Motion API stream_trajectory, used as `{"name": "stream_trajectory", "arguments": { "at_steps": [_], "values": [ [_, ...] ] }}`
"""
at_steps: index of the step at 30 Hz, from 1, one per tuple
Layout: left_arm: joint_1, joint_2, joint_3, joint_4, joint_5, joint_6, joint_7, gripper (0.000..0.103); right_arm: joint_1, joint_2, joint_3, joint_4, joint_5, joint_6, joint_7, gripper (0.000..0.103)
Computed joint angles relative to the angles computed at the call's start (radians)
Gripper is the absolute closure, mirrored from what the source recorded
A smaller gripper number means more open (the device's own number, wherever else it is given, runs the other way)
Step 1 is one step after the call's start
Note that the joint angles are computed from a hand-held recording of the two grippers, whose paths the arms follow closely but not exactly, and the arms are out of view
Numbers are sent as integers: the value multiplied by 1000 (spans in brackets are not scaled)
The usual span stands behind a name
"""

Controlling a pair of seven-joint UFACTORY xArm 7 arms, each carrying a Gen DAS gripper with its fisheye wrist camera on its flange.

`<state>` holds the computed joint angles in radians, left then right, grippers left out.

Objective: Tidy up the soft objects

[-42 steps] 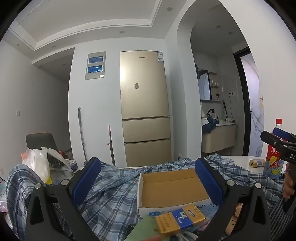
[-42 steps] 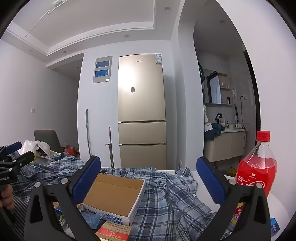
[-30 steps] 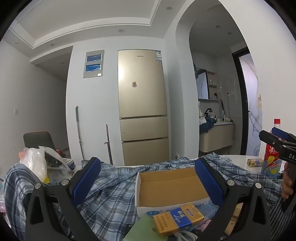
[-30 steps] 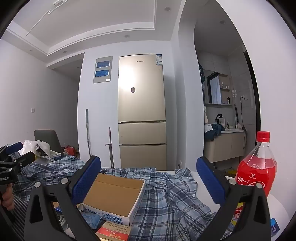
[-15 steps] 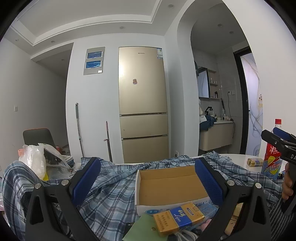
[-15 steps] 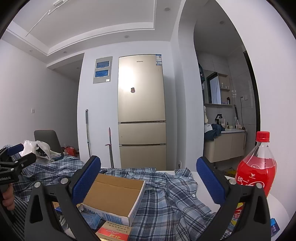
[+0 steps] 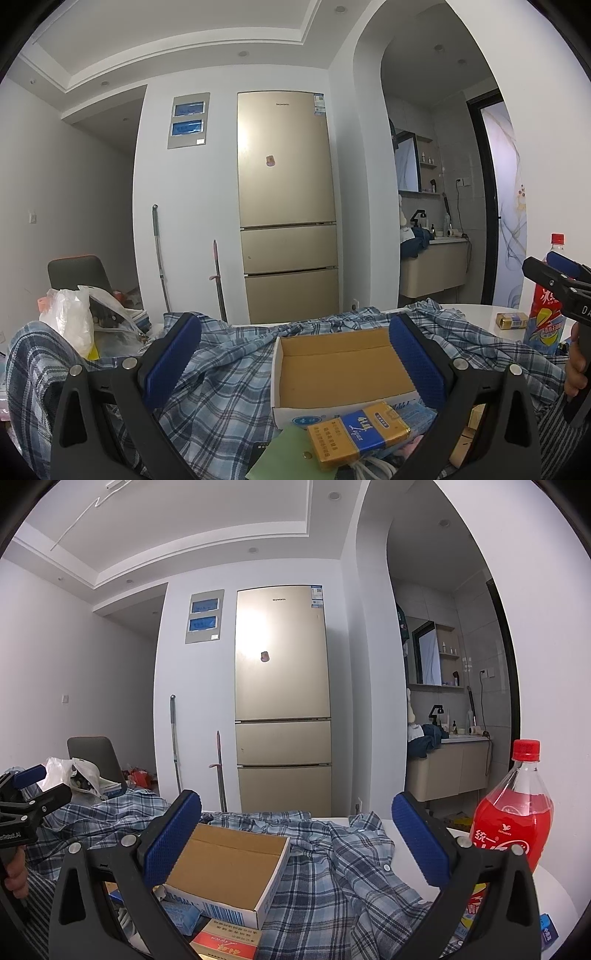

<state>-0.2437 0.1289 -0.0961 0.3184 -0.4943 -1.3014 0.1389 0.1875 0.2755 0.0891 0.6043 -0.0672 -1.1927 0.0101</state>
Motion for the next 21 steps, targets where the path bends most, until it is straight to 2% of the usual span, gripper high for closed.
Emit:
{"name": "stream_trajectory", "arguments": {
  "at_steps": [21],
  "values": [
    [1,-17,-2,-6,-4,5,11,0,-1,-2,0,-1,-1,2,0,0]
  ]
}}
